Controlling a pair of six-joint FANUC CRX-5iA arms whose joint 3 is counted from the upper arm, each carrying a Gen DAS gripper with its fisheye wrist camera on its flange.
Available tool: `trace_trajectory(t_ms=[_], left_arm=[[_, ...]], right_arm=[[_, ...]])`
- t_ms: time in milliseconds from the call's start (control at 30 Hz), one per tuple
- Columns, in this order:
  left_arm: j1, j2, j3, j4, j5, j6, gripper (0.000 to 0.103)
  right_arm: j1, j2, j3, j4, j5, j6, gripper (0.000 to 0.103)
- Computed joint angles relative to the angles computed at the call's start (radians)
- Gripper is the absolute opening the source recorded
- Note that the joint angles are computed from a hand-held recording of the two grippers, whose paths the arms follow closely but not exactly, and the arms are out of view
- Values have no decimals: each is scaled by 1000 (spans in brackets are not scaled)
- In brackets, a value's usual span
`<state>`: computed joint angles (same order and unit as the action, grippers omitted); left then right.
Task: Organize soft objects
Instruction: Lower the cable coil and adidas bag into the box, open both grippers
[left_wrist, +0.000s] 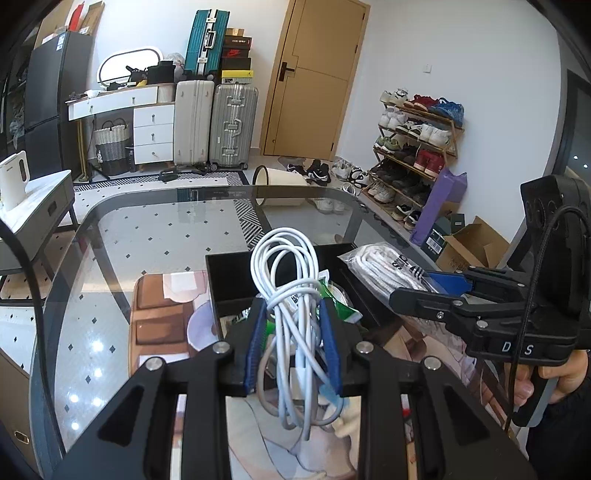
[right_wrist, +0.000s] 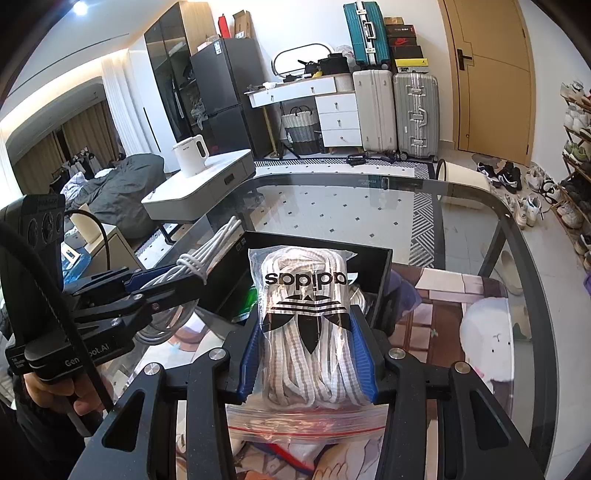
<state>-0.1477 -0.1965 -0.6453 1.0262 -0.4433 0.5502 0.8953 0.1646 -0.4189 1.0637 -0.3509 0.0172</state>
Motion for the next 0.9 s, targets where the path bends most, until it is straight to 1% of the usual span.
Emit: trace_trajectory(t_ms=[167,333,433,500,633,733,900], left_arm=[[-2,58,53,-52,-4,41,27],[8,100,100,-134,-22,116,27],[8,117,114,-145,-28,130,27],[8,126,133,-179,-33,155,28],[7,146,161,-222,-39,193,28],[7,157,173,-230,-45,190,28],[10,184,209,-278,-71,211,27]], right_arm=[[16,48,80,-155,-48,172,44],[19,91,144,-249,-82,287,44],[21,117,184,-307,-106,359,44],[24,136,217,-352,-131,413,44],[30,174,276,-376,-186,470,44],[33,194,309,-401,-216,515,44],[36,229,361,-439,-264,589,44]])
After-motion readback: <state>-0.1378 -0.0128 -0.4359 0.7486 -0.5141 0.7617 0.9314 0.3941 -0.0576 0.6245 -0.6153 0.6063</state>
